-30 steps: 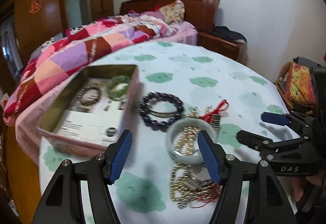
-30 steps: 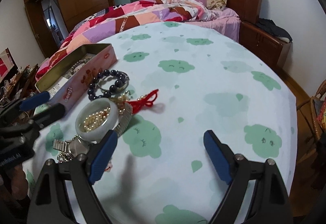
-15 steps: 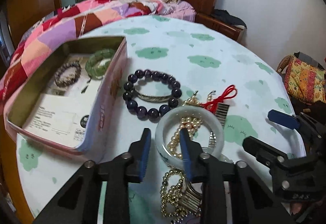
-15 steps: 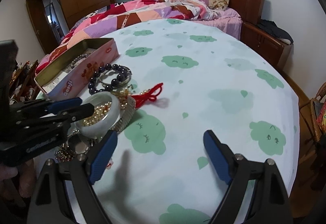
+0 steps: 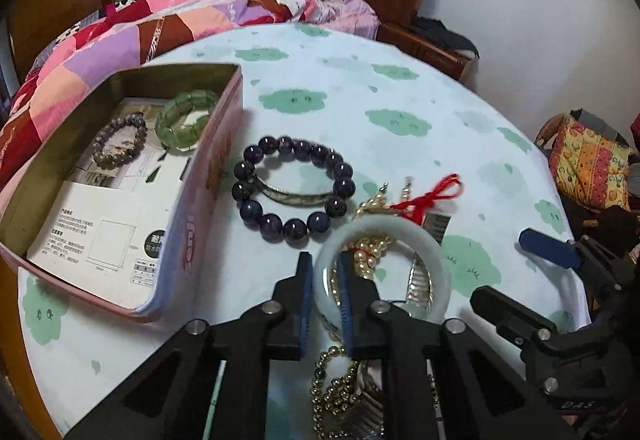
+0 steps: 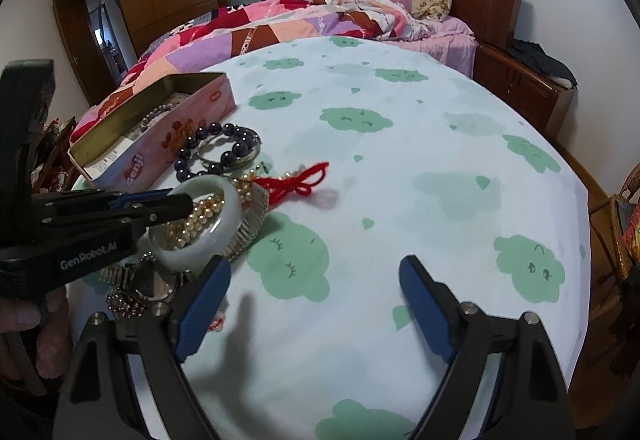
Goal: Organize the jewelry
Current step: 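Lift the white jade bangle with the left tool toward the tin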
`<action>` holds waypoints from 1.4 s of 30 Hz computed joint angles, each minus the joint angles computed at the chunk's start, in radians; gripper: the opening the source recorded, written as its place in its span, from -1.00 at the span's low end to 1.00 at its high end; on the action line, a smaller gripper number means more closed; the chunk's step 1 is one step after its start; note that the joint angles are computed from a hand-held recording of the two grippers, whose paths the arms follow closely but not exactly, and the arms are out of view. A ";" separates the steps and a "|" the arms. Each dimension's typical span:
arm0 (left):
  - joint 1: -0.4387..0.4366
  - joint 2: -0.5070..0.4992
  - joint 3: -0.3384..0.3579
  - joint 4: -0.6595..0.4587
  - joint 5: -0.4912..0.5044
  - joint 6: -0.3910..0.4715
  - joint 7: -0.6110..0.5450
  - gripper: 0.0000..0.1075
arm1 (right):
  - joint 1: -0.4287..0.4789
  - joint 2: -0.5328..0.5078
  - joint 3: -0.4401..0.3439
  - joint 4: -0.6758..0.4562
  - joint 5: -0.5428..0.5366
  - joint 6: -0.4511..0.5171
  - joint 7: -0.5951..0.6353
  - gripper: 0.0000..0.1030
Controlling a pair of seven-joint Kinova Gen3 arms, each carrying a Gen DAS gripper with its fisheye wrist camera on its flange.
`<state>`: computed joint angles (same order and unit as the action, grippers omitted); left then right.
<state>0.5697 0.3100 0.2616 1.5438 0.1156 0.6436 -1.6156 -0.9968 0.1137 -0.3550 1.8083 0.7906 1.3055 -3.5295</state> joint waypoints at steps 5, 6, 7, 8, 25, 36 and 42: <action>-0.028 -0.024 0.023 0.033 0.045 -0.036 -0.050 -0.81 | 0.006 0.001 0.004 0.003 -0.006 -0.011 0.004 0.71; -0.033 -0.031 0.027 0.040 0.055 -0.045 -0.062 -0.81 | 0.005 0.001 0.003 0.004 -0.005 -0.010 0.002 0.71; -0.035 -0.035 0.028 0.043 0.060 -0.050 -0.069 -0.81 | 0.005 0.000 0.004 0.005 -0.005 -0.009 0.000 0.71; -0.031 -0.042 0.026 0.048 0.059 -0.062 -0.070 -0.81 | 0.005 -0.002 0.003 0.007 -0.004 -0.009 -0.001 0.71; -0.031 -0.152 0.007 0.116 0.009 -0.193 -0.027 -0.81 | 0.046 -0.032 0.007 0.013 -0.002 -0.068 0.057 0.35; -0.074 -0.166 0.016 0.137 0.061 -0.209 -0.063 -0.81 | 0.075 0.010 0.029 -0.036 -0.023 -0.143 0.167 0.19; -0.082 -0.164 0.019 0.142 0.082 -0.209 -0.075 -0.81 | 0.118 0.001 0.063 -0.023 -0.051 -0.224 0.216 0.02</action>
